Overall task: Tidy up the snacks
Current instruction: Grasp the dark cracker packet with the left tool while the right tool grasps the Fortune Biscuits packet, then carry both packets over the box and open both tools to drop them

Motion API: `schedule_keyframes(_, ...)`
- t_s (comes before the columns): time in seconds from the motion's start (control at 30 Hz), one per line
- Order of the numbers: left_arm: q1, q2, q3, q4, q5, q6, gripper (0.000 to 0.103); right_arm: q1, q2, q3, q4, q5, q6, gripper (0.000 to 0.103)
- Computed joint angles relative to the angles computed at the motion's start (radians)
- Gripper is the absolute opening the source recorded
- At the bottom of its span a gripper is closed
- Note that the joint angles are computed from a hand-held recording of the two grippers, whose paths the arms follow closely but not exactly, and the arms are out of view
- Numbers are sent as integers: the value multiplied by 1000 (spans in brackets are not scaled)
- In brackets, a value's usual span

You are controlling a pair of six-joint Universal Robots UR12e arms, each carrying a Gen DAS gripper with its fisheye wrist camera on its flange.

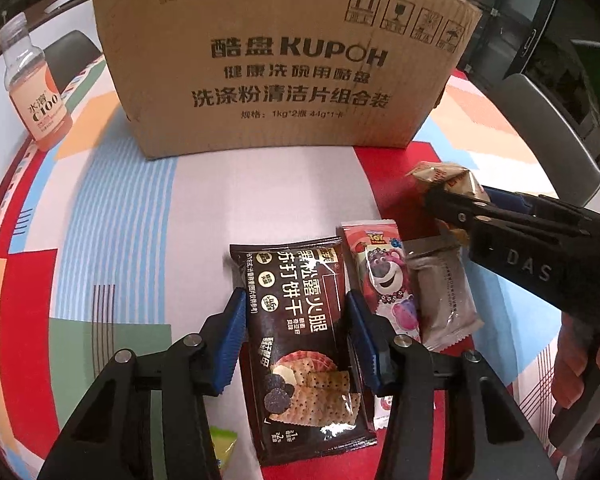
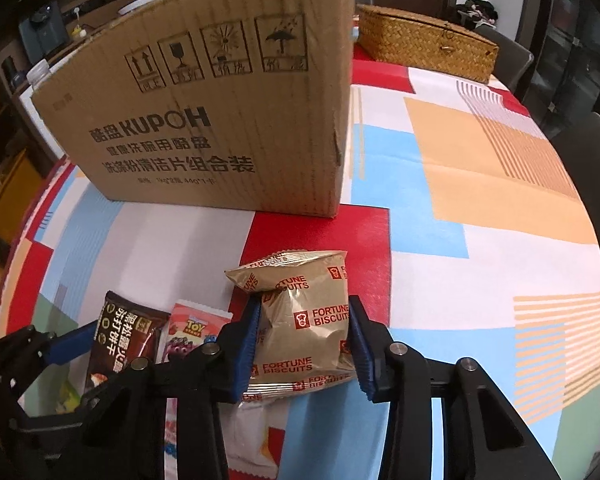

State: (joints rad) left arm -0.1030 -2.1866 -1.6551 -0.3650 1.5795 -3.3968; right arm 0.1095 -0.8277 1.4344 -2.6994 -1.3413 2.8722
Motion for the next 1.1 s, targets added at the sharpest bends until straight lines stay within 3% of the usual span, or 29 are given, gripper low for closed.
schedule_keyframes(0.67,0,83,-101,253,4,38,48,-11,-108,158,-230,59,41,42)
schedule_keyframes(1.1,9,115,-122,367,16,48,48,-11,-134,178,-293,90,47,42)
